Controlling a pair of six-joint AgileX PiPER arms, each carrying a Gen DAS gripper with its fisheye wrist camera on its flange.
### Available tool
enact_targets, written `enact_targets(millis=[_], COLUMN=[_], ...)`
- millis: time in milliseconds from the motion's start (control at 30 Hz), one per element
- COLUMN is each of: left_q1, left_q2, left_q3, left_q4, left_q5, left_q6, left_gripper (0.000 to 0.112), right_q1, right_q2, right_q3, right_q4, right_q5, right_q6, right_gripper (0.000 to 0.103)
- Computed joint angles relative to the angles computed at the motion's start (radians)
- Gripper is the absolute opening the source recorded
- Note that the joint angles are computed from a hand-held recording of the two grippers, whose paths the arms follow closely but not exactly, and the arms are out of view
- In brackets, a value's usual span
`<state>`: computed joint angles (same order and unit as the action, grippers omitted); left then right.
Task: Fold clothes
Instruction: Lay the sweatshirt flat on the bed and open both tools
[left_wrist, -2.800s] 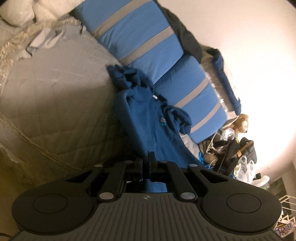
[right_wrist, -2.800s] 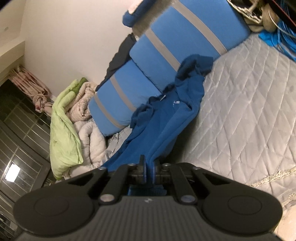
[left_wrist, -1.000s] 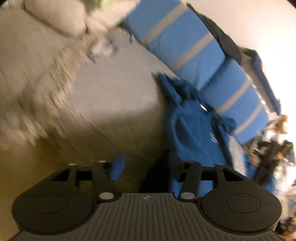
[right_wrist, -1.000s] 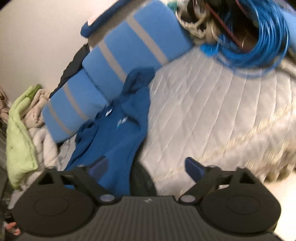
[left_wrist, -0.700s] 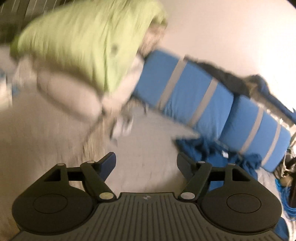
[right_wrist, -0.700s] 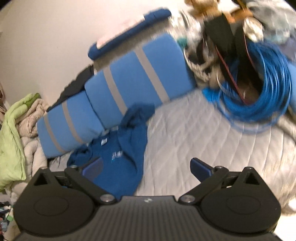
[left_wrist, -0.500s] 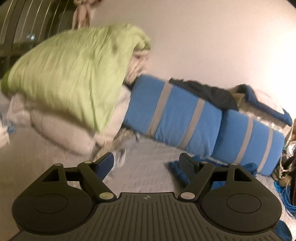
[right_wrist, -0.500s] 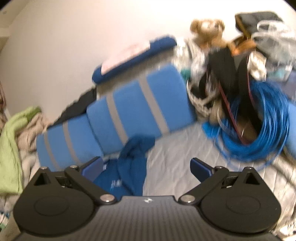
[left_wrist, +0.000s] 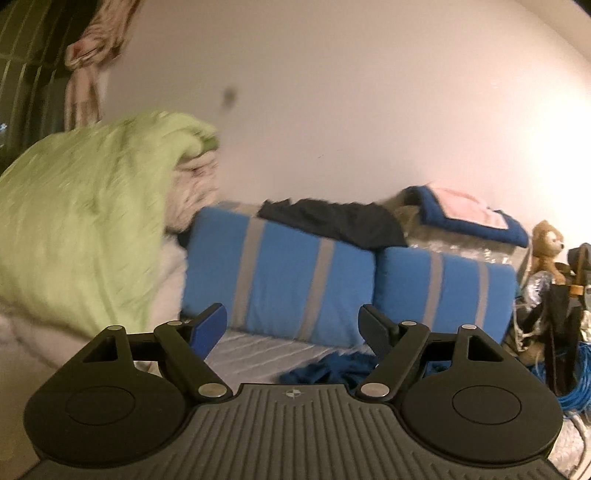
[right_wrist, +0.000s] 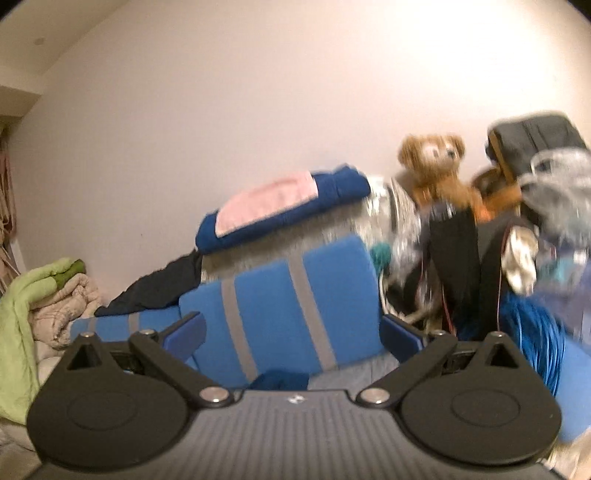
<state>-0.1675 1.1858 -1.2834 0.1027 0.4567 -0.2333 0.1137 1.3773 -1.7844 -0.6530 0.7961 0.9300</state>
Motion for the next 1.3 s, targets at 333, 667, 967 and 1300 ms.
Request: enact_targets(millis=[333,667,967,1300], left_q1=[-0.085,-0.253,-0.359,-0.388], left_q2=[0.287,0.514,0.706,0.888], left_q3=[-0.279,-0.459,-0.382,-0.319], left_q4=[-0.110,0.241,0.616,0.918], left_q5=[-0.022,-0.102,-0.217,-0.281], left_q6=[0.077,-0.171,-0.626,-1.017], left_gripper=[0.078,0.083,0.083,0.083], right_q1=[-0.069,-0.068,-0.013,-0.015], right_q2=[0.246,0.552,0.616,0.828], right_q3=[-0.392,-0.883,-0.683,-0.803], right_q4=[0.048,0.087,0.162,0.433], right_q5=[0.041,0.186,0.096,0.118], right_q6=[-0.161,-0.335,-0.356,-0.543], right_gripper=[0.103,0.103,0.103,0.102])
